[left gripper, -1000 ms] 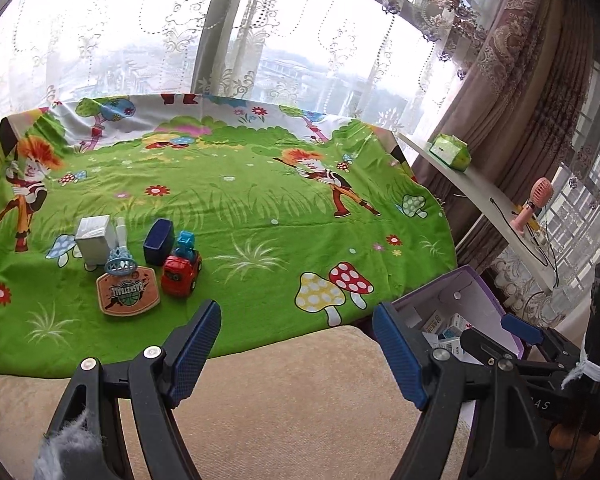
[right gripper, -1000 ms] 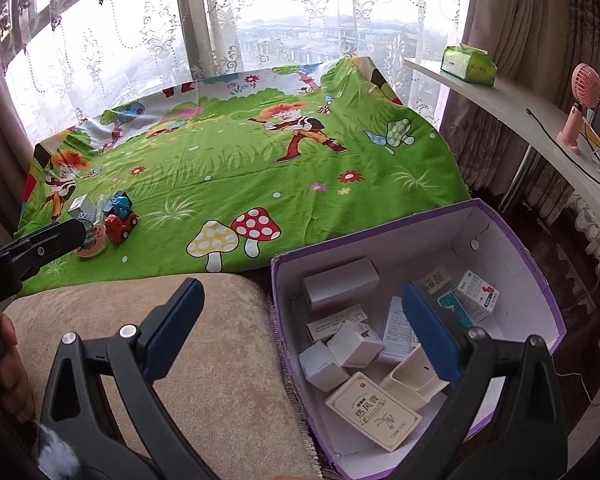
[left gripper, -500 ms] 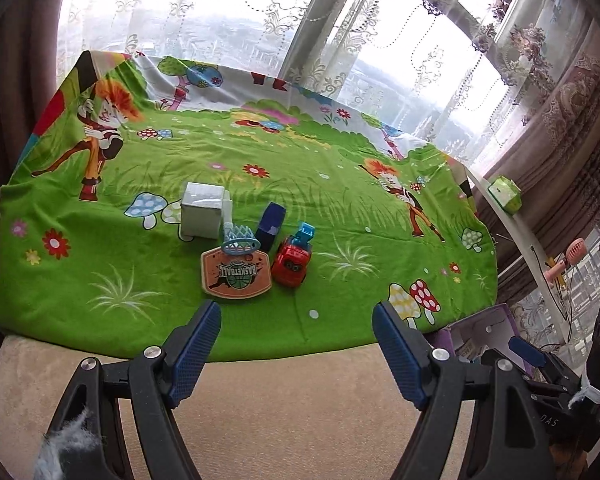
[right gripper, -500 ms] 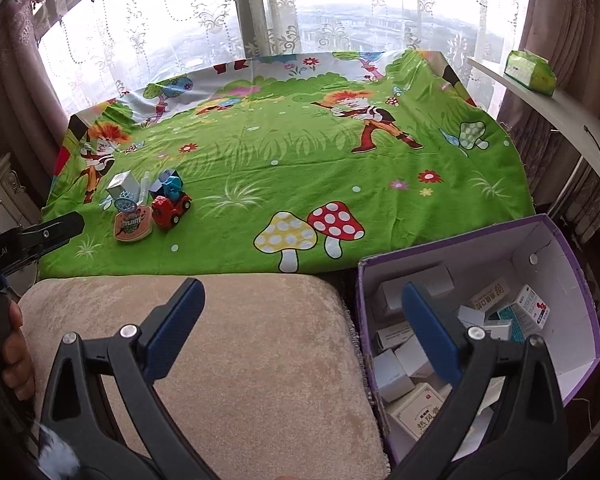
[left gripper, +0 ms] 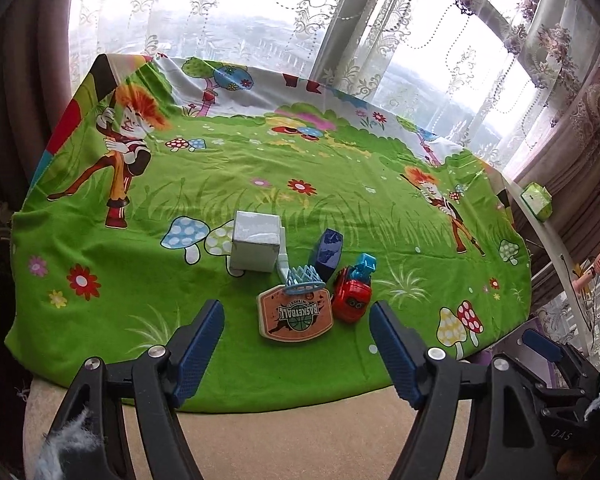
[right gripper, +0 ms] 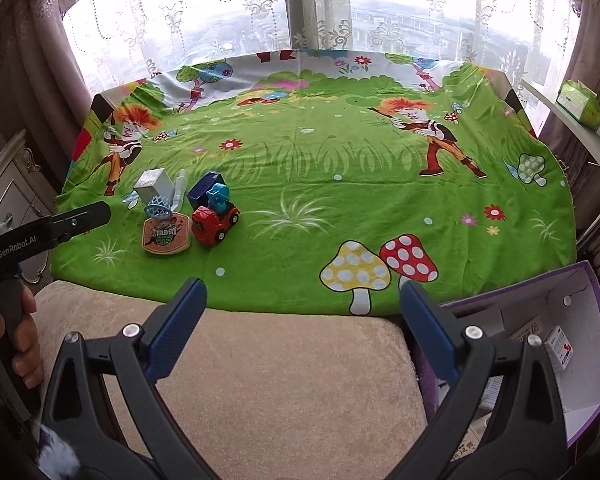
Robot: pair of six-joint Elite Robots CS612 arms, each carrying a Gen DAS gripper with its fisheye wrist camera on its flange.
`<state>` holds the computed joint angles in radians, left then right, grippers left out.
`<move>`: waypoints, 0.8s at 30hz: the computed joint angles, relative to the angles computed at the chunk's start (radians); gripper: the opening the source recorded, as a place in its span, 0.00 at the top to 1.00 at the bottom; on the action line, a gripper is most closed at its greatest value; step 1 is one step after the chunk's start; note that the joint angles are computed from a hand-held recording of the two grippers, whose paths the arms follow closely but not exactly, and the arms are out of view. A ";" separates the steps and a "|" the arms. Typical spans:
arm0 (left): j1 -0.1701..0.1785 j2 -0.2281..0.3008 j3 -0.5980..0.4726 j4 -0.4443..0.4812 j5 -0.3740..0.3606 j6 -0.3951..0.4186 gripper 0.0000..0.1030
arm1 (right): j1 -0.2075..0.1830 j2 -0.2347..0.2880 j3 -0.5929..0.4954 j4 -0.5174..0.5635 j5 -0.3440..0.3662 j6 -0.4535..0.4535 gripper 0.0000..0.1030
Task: Organize rigid objects
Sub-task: 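Move both open tools back to the toys on the bed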
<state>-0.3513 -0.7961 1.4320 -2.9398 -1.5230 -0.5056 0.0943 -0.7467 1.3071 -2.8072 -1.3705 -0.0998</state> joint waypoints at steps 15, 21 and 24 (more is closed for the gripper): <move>0.037 0.092 -0.174 0.164 -0.008 0.000 0.35 | 0.045 0.114 -0.207 0.152 0.002 -0.036 0.07; 0.045 0.123 -0.218 0.211 -0.017 -0.003 0.37 | 0.057 0.158 -0.289 0.226 0.003 0.003 0.08; 0.050 0.132 -0.227 0.215 -0.029 -0.010 0.37 | 0.066 0.180 -0.326 0.255 -0.006 0.005 0.08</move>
<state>-0.3015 -0.6645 1.2049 -2.7248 -1.5519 -0.5158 0.1603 -0.5669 0.9810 -2.5527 -1.3764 -0.0945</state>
